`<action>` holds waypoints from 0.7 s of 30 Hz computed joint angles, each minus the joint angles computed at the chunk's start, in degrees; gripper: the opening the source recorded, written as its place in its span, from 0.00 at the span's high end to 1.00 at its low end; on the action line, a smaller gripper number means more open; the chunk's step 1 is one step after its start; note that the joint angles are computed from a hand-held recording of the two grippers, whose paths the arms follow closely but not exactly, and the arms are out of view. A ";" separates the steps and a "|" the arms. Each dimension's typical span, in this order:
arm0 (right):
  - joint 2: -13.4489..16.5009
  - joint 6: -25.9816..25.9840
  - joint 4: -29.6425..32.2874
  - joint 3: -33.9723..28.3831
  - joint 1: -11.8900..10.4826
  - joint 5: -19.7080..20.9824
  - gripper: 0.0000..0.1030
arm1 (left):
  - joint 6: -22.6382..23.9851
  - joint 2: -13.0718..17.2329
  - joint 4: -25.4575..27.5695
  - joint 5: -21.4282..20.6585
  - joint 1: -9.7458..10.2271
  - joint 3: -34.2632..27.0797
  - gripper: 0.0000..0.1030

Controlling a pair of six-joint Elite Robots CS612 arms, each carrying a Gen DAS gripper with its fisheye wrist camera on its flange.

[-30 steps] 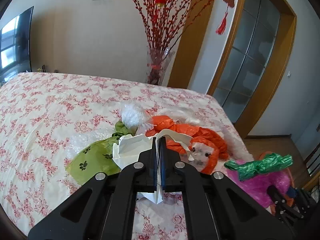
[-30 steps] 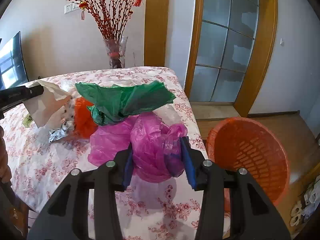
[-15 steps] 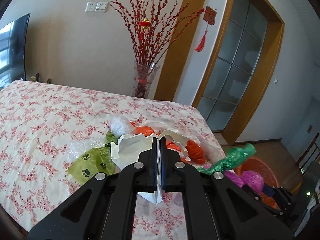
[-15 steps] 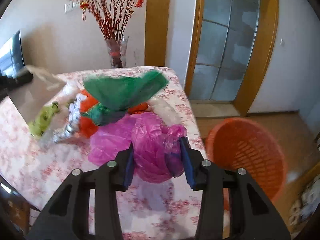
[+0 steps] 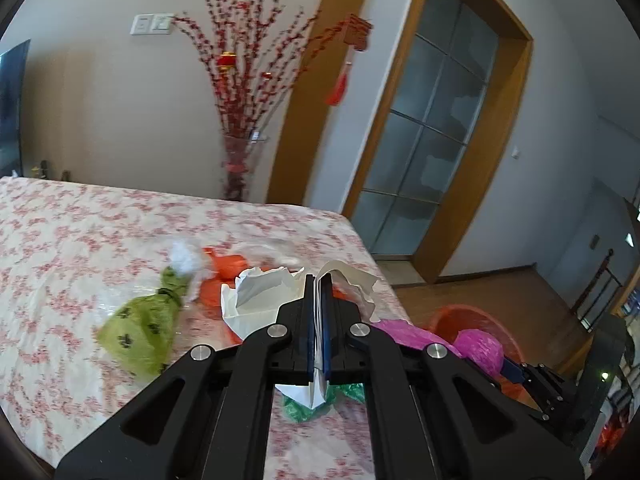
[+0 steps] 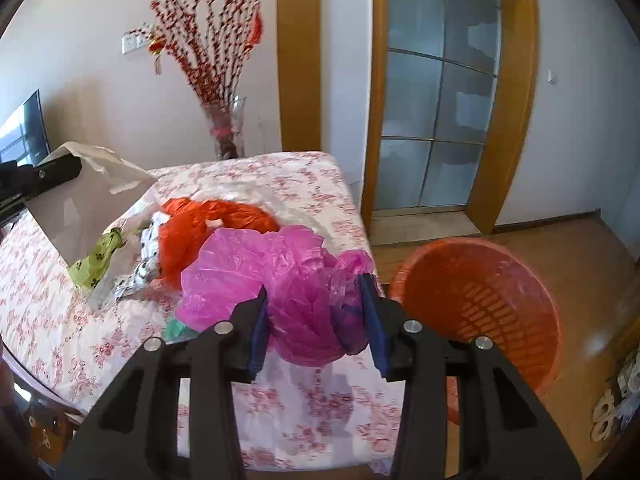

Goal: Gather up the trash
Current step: 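Carry the pink and white bags with both tools over the orange wastebasket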

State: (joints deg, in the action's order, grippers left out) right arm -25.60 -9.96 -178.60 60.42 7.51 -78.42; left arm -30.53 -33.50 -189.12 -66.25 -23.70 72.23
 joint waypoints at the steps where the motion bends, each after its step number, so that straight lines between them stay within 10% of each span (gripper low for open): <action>1: -0.02 0.37 -0.39 0.09 -0.18 -0.15 0.60 | 0.25 0.15 -0.03 -0.83 -0.09 -0.36 0.98; 21: 0.07 9.97 -8.52 1.16 -4.60 -11.09 0.60 | 3.99 7.50 4.84 -15.82 -2.30 -15.05 0.98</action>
